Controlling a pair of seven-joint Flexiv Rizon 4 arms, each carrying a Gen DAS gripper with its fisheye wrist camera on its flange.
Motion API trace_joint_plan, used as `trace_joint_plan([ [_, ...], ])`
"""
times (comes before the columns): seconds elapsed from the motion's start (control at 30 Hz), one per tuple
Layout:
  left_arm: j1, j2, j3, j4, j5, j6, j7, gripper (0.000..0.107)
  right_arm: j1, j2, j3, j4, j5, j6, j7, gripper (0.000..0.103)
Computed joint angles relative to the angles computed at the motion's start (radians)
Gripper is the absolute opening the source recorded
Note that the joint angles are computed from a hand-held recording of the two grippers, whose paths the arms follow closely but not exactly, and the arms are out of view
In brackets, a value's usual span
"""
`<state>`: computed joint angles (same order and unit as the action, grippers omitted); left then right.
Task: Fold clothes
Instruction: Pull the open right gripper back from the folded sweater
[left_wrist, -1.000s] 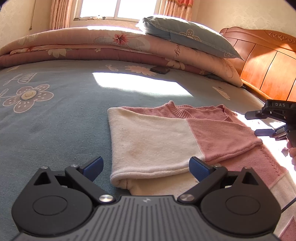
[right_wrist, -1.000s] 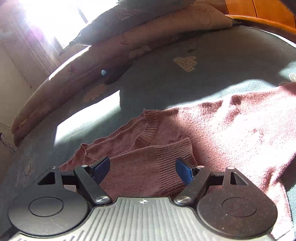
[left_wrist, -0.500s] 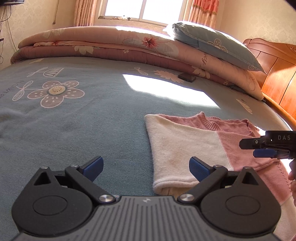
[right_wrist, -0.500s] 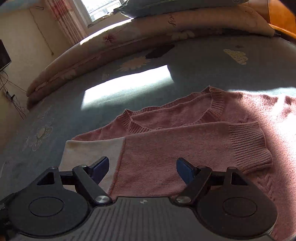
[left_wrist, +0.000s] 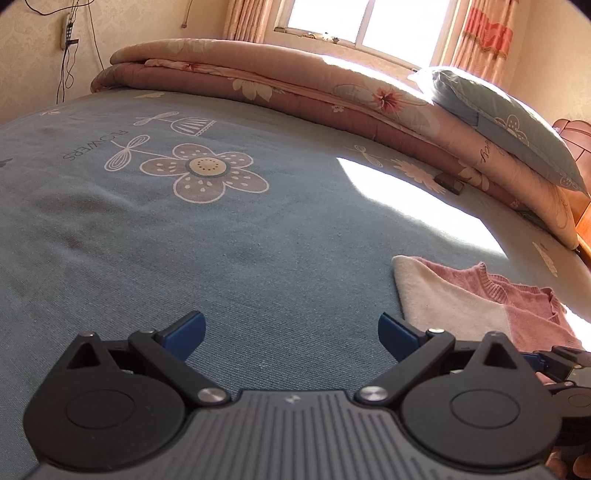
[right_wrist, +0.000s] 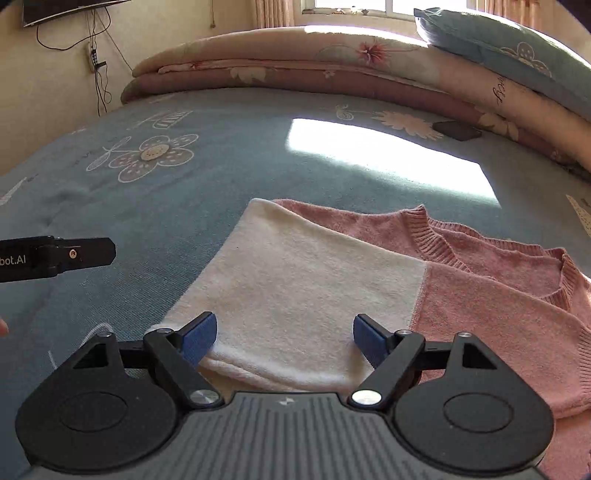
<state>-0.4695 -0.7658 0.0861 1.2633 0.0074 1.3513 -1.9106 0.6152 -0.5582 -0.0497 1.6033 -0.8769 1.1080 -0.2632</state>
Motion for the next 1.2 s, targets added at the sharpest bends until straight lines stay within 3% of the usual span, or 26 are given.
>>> trace_joint_plan([
  [0.1,-0.018,-0.002,0.027,-0.015,0.024,-0.016,-0.005,0.099,0.019,0.016,-0.017,0.014,-0.039,-0.006,0.045,0.085],
  [0.2,-0.007,0.001,0.010,-0.009,0.021,-0.004,-0.007,0.099,0.022,0.048,-0.008,0.042,-0.067,-0.025,0.080,0.085],
  [0.43,0.010,0.004,-0.020,0.002,-0.004,0.007,0.013,0.100,0.025,0.061,0.077,0.051,-0.034,-0.162,-0.027,0.086],
  [0.53,0.025,0.005,-0.051,0.010,-0.015,0.017,0.051,0.100,0.030,0.059,0.070,0.054,-0.056,-0.119,-0.009,0.086],
  [0.63,0.023,0.003,-0.059,0.009,-0.022,0.020,0.080,0.100,0.010,0.091,0.064,0.097,-0.090,0.024,0.018,0.088],
  [0.8,0.024,0.004,-0.075,0.009,-0.038,0.012,0.123,0.100,0.066,0.110,0.077,0.081,-0.105,-0.228,-0.031,0.092],
  [0.9,0.037,0.005,-0.105,0.014,-0.052,0.004,0.168,0.100,0.061,0.084,0.111,0.053,-0.055,-0.279,-0.085,0.092],
  [1.0,0.040,0.003,-0.121,0.013,-0.067,-0.005,0.202,0.100,0.062,0.082,0.120,0.048,-0.043,-0.249,-0.096,0.092],
  [1.1,0.038,0.002,-0.128,0.014,-0.077,-0.003,0.226,0.100,0.039,0.110,0.141,0.079,-0.014,-0.147,-0.127,0.093],
  [1.2,0.035,0.001,-0.134,0.015,-0.086,0.000,0.246,0.100,0.052,0.157,0.143,0.109,-0.003,-0.170,-0.113,0.095],
])
